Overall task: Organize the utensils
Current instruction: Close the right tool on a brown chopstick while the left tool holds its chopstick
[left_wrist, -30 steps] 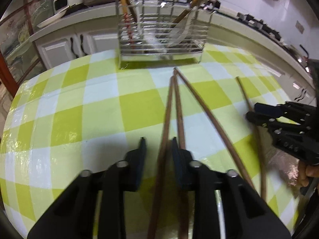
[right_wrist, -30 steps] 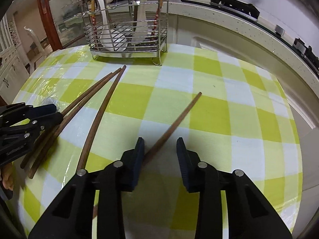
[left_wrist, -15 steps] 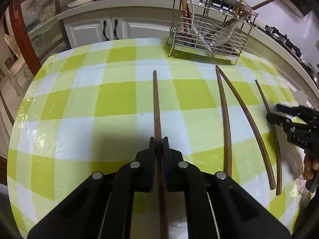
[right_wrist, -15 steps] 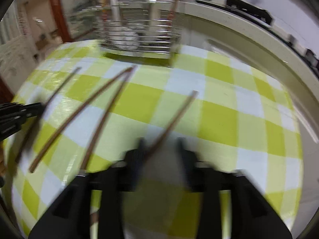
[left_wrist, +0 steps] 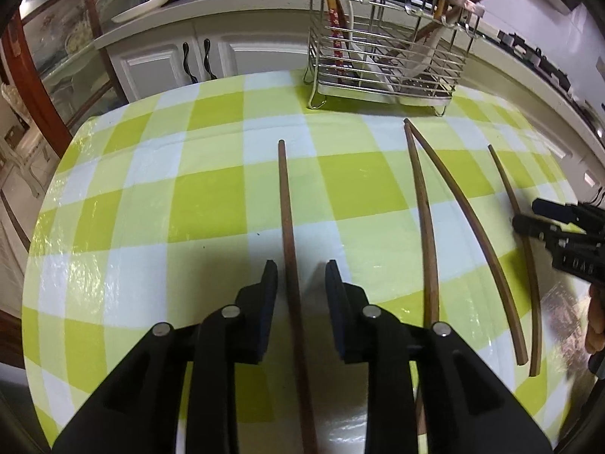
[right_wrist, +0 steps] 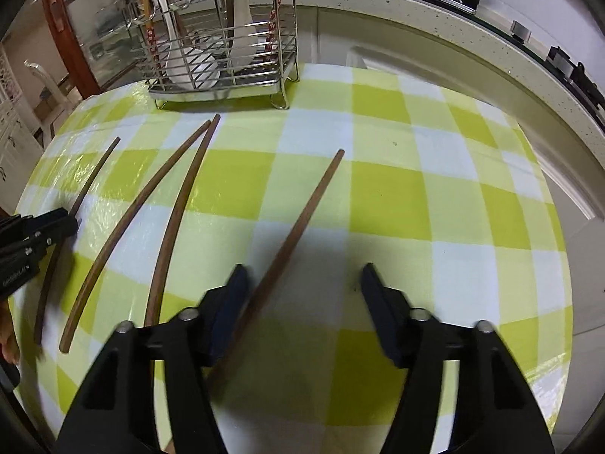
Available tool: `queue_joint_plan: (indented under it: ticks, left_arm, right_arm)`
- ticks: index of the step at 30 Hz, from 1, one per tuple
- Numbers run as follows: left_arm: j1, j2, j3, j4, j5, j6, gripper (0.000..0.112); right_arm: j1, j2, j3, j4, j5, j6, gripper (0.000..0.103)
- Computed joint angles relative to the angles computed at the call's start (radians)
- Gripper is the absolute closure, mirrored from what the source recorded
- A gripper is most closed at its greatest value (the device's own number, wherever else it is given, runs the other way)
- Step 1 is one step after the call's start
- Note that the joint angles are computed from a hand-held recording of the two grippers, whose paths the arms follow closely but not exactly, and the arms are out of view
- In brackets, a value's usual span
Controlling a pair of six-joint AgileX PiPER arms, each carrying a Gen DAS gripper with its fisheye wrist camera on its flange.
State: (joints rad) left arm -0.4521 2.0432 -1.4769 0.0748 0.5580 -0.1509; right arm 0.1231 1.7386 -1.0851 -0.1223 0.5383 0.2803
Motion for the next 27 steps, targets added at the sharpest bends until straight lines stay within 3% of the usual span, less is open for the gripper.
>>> queue_joint_plan:
  ticks: [1,8,11,14,17,27]
  left_arm:
    - [-0.002,0.003,-0.007,0.006,0.009,0.004,0.087]
    - [-0.015,0.022,-0.05,0.038,0.065,-0.022,0.087]
    - [-0.007,0.032,-0.078,0.007,0.1,-0.018,0.089]
    - [0.002,0.035,-0.088,0.018,0.117,-0.041,0.105]
    - [0.021,0.024,-0.071,-0.045,0.104,0.009,0.105]
    - [0.015,-0.048,0.013,-0.025,0.041,-0.043,0.106]
  right_arm:
    - [0.002,0.002,-0.005,0.001,0.003,0.0,0.064]
    - [0.058,-0.007,0.011,-0.081,-0.021,0.079,0.087]
    - [0.068,-0.006,0.013,-0.102,-0.026,0.086,0.088]
    - [0.067,-0.01,0.02,-0.102,-0.037,0.056,0.09]
    - [0.065,-0.015,0.03,-0.101,-0.047,0.05,0.092]
    - [0.031,-0.056,0.055,-0.025,-0.071,-0.011,0.094]
